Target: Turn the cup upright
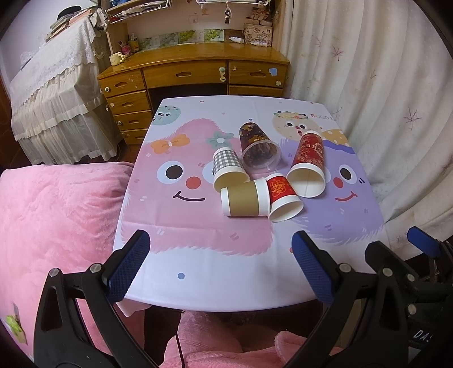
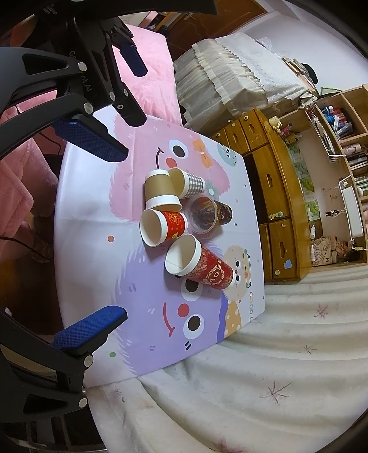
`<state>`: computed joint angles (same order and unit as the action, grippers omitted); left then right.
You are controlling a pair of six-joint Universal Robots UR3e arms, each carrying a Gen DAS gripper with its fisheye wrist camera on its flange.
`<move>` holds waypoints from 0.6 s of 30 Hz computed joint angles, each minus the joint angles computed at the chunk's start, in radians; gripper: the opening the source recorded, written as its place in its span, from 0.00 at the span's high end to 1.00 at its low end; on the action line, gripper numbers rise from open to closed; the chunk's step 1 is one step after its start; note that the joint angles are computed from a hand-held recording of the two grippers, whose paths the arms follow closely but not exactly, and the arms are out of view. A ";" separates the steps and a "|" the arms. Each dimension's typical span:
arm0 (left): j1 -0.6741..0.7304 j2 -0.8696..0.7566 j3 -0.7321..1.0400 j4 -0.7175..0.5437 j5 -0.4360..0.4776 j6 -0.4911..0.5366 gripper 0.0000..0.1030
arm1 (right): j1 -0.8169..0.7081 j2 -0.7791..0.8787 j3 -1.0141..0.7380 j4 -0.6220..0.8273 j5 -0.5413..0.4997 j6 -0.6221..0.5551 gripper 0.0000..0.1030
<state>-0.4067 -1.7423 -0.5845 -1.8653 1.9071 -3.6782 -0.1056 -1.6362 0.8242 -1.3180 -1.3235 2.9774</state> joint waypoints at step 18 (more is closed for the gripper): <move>0.020 -0.022 0.066 -0.035 -0.008 0.027 0.03 | 0.005 0.039 -0.073 0.029 -0.015 -0.003 0.00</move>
<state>-0.3863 -1.7645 -0.5183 -1.9004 1.8993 -3.6511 -0.1007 -1.5976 0.7513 -1.2887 -1.3382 2.9748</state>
